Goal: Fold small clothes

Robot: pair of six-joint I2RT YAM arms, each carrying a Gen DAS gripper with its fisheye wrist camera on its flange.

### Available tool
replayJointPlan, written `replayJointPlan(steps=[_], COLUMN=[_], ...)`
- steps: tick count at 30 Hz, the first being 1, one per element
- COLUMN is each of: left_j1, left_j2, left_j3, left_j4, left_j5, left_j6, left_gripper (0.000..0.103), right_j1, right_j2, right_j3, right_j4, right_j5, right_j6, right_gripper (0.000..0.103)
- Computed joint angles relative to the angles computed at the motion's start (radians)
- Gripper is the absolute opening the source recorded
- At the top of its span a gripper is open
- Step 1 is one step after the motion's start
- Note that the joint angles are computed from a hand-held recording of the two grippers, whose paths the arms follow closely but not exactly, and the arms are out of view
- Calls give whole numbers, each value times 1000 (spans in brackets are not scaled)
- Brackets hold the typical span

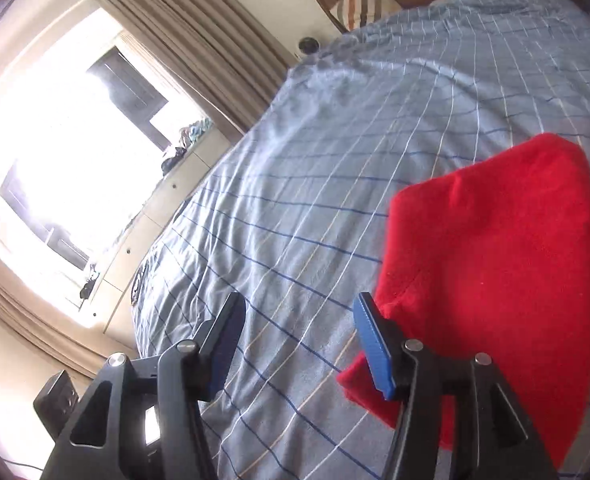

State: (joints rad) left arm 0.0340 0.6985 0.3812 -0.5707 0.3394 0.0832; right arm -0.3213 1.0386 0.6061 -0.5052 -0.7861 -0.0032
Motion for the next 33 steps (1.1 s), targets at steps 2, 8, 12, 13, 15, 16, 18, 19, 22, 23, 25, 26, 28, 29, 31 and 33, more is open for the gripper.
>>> replayJointPlan(steps=[2, 8, 12, 13, 15, 16, 18, 19, 22, 23, 25, 26, 28, 29, 31, 33], left_j1=[-40, -222, -327, -355, -411, -435, -484, -507, -555, -556, -532, -521, -516, -516, -520, -521], left_j2=[30, 258, 466, 540, 701, 781, 945, 1021, 1175, 1196, 1205, 1202, 1200, 1204, 1223, 1236], left_j3=[3, 117, 273, 326, 438, 491, 605, 664, 789, 803, 793, 784, 779, 784, 799, 806], left_j4=[30, 158, 237, 257, 291, 301, 297, 275, 193, 182, 197, 202, 206, 203, 191, 192], left_j5=[-14, -54, -70, -71, -54, -39, -15, -21, -134, -167, -143, -118, -92, -77, -30, 37], left_j6=[-25, -166, -272, -300, -353, -372, -389, -385, -373, -376, -383, -388, -385, -370, -327, -309], left_gripper=[99, 98, 99, 99, 99, 99, 99, 99, 98, 98, 98, 99, 98, 97, 54, 25], right_j1=[-114, -8, 143, 132, 48, -25, -244, -368, -582, -606, -614, -599, -556, -524, -463, -340], right_j2=[-92, 24, -43, -87, -161, -198, -208, -164, 97, 205, 394, 466, 567, 607, 626, 466], right_j3=[6, -89, -213, -212, -182, -160, -100, -61, 66, 115, 201, 232, 257, 258, 226, 108], right_j4=[-106, -79, 41, 7, -126, -198, -313, -345, -284, -261, -240, -229, -186, -162, -90, 92], right_j5=[36, 203, 308, 299, 233, 195, 106, 62, 30, 28, 5, -11, -43, -64, -43, 182], right_j6=[-109, -206, -151, -170, -262, -329, -495, -566, -570, -539, -484, -453, -383, -348, -288, -237], right_gripper=[56, 44, 45, 46, 52, 56, 66, 75, 83, 83, 83, 83, 82, 75, 61, 44])
